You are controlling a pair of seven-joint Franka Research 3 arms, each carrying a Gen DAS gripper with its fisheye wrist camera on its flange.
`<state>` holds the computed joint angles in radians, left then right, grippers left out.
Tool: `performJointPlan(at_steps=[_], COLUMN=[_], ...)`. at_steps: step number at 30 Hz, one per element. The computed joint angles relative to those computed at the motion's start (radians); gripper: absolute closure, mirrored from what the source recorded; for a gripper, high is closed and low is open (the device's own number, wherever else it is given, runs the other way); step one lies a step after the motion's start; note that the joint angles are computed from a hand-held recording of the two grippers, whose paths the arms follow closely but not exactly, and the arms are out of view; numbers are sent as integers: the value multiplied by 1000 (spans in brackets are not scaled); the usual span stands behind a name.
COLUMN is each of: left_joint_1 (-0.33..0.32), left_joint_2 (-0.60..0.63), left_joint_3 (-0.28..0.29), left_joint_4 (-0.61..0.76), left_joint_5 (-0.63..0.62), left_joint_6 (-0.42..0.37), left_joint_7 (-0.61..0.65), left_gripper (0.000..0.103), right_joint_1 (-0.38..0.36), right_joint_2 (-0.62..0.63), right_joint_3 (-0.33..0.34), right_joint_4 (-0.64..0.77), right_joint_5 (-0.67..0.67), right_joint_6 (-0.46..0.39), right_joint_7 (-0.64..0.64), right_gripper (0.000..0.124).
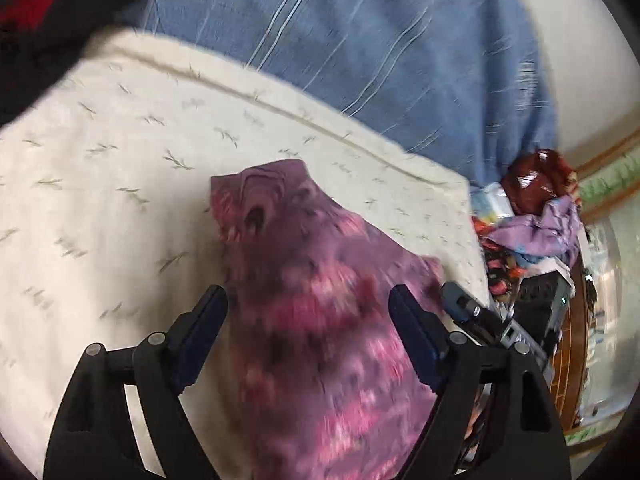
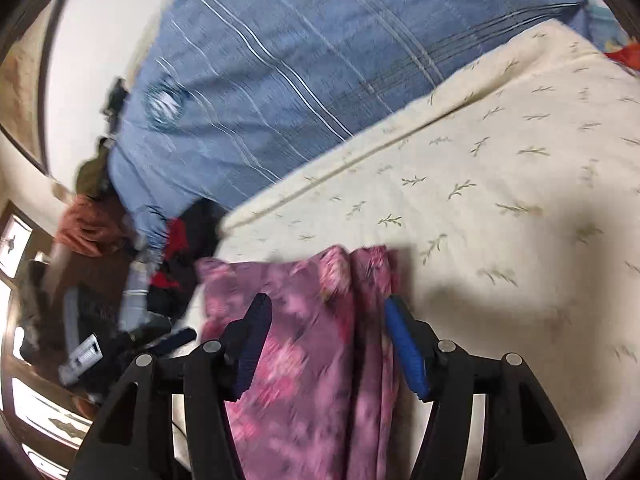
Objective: Fold small clothes
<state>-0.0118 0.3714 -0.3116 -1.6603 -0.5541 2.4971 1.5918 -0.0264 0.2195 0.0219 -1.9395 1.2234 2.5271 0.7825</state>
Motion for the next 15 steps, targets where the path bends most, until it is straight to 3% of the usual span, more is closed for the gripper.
performJointPlan(at_steps=[1,2,3,5,6,8,10,12,13,15], left_joint_1=[-5,-30,-53,-84,-107,-172,-184,-157,-131,-62], left_joint_2=[28,59,72,89,116,179,200,173,142,36], left_joint_3=[1,17,27,42,59,125,133,114,92,32], left_joint_4=[36,88,109,112,140,204,226,219,182,49], left_joint_5=[14,77,125,217,286,460,535,542,522,442], left_joint_6=[-18,-39,-10,66,65,45,65,39,59,149], left_joint_7=[-2,-26,-41,-41,-60,-146,-163,-196,-194,-137], left_gripper=[55,78,80,81,82,86,85,80,80,80], right_joint_1=[7,16,8,-11,-13,4,-25,-38,-34,-40], right_joint_2=[32,52,51,27,28,87,122,99,72,4], right_joint_3=[3,3,12,32,29,3,20,25,24,27], right_joint_4=[37,65,65,45,43,78,99,86,60,3], right_joint_5=[-27,-75,-63,46,69,-45,-38,-29,-25,29], right_joint_6=[-18,-14,-10,28,38,50,30,31,64,88], right_joint_7=[18,31,-12,-139,-154,-45,-60,-43,-43,-106], right_gripper=[89,103,112,114,116,116,117,109,97,96])
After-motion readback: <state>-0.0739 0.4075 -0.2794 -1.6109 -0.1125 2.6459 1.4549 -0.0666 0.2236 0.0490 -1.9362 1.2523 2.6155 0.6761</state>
